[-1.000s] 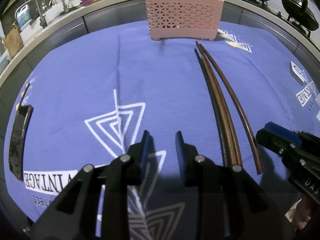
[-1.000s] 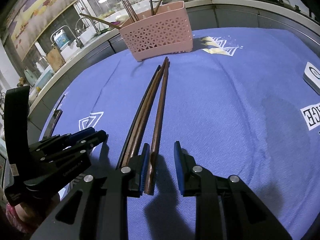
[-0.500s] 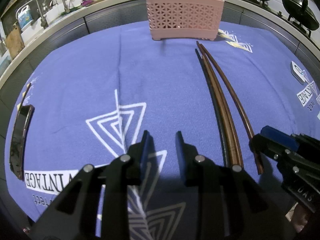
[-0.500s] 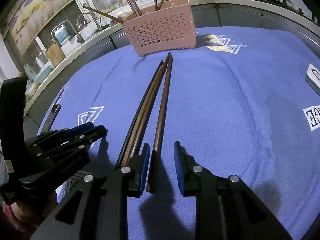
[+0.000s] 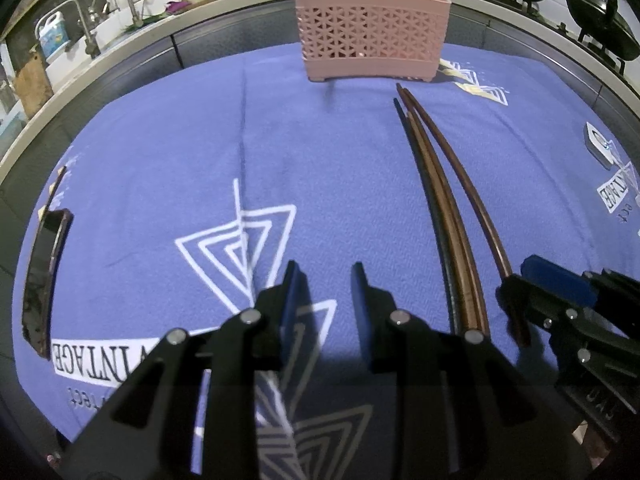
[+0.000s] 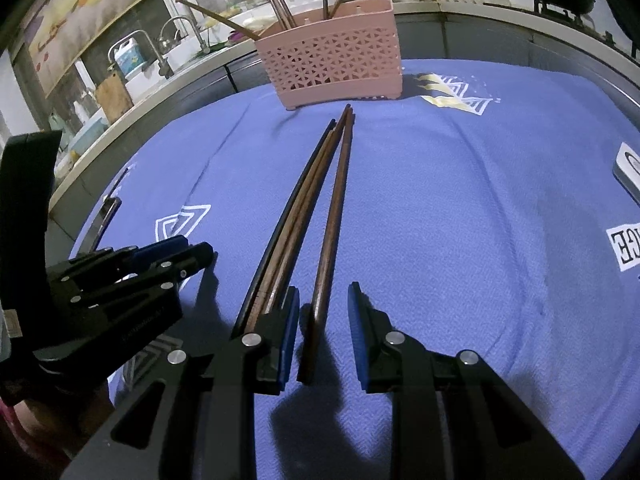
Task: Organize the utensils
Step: 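Position the right tool fingers around the remaining dark chopsticks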
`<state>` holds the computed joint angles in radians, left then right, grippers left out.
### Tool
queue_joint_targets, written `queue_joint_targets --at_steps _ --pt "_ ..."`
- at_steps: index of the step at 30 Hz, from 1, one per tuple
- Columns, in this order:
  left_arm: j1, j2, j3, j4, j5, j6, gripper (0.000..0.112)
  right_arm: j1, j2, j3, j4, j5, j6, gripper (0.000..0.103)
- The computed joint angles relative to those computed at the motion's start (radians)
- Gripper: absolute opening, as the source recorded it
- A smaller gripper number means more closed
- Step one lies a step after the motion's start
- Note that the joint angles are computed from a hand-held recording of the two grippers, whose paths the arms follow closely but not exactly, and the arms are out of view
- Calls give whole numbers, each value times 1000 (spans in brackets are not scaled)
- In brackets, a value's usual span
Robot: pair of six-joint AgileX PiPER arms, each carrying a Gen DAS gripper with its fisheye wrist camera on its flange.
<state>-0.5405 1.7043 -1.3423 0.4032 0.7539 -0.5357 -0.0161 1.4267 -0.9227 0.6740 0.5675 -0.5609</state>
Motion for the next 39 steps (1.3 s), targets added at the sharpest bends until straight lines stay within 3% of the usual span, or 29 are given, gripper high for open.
queue_joint_targets --at_steps 21,25,29,32,35,39 --pt "-10 4 8 104 16 -109 25 -1 2 1 7 -5 -6 26" --pt "-11 1 13 106 15 -111 25 32 -10 8 -135 -66 116 26" --pt "-9 1 11 101 16 -108 25 -6 -9 7 -50 -40 53 26" --pt "18 -7 8 23 -3 -49 25 -24 -17 11 37 -15 -24 26" --pt "63 -19 2 -137 -35 86 25 -8 -14 11 21 -17 -15 26" --pt "62 -16 -13 -234 -49 182 25 6 -10 12 -28 -34 37 26"
